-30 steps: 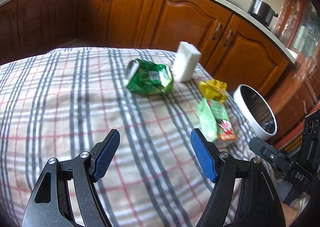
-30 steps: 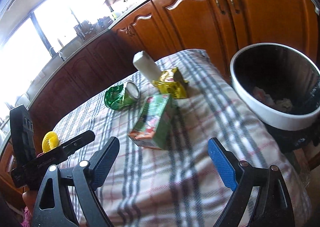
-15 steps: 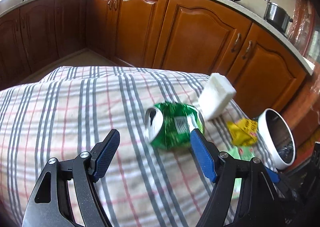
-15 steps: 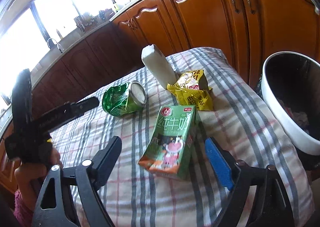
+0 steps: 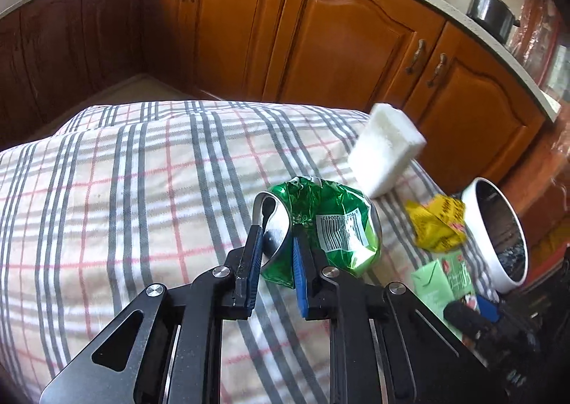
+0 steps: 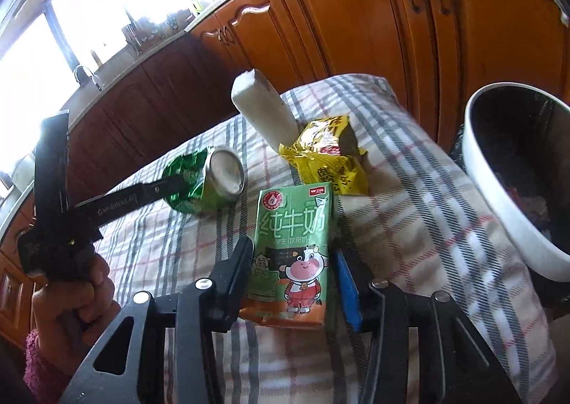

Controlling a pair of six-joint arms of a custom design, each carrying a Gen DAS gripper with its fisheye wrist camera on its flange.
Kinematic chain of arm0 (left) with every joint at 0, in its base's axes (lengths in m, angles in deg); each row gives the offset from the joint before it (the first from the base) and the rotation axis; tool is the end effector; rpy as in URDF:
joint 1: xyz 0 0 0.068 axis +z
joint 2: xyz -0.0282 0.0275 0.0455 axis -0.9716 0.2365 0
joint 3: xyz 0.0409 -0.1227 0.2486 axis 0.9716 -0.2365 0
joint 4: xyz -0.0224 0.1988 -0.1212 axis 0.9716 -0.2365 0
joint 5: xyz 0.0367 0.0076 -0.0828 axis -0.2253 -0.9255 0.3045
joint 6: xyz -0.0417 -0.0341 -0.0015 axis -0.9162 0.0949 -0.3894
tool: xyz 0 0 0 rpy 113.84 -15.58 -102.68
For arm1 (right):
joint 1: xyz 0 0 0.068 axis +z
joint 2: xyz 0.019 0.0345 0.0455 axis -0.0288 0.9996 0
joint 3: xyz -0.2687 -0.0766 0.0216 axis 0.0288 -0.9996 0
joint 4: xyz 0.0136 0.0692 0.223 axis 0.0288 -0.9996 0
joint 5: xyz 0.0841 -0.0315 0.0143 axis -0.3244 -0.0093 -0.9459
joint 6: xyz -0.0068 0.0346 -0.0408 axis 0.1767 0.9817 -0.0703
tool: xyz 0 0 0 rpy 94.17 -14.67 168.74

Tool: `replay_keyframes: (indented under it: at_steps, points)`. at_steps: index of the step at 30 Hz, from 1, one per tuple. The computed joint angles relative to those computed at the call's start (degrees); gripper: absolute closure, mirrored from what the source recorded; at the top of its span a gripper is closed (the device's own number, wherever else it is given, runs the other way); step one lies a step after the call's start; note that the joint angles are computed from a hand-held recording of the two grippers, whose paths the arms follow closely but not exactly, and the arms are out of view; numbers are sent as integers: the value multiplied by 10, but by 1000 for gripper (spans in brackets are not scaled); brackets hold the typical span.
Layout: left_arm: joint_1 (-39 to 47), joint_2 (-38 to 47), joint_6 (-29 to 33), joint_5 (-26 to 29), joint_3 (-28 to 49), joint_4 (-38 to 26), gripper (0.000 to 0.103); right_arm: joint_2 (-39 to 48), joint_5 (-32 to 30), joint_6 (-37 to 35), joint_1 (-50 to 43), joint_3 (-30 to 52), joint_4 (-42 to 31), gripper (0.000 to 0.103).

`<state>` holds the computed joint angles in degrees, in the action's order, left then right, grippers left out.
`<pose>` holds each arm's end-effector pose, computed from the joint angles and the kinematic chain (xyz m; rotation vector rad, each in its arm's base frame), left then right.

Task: Collect trash
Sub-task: 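Carry the can and carton over the bin and open both tools to drop them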

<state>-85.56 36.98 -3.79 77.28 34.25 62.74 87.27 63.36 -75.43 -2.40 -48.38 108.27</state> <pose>0.3317 -0.0610 0.1675 0.1583 2.4085 -0.3635 0.2485 0.0054 0.1362 0.1209 2.3770 0.3765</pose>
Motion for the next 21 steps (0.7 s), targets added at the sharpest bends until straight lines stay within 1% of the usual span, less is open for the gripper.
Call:
replay_keyframes:
  at_steps: [6, 7, 12, 17, 21]
  points:
    - [-15, -90, -9, 21, -98, 22, 89, -77, -33, -22, -44, -38, -27, 59]
    - [-22, -97, -12, 21, -98, 18, 89, -88, -37, -27, -51, -43, -32, 59]
    - [-67, -159, -23, 21, -146, 23, 89, -151, -75, -59, -105, -59, -76, 59]
    - [-123, -184, -39, -1, -145, 8, 89, -208, -106, -91, -163, -68, -125, 59]
    - [-151, -192, -47, -12, -143, 2, 89, -233, -129, -114, -207, -66, -157, 59]
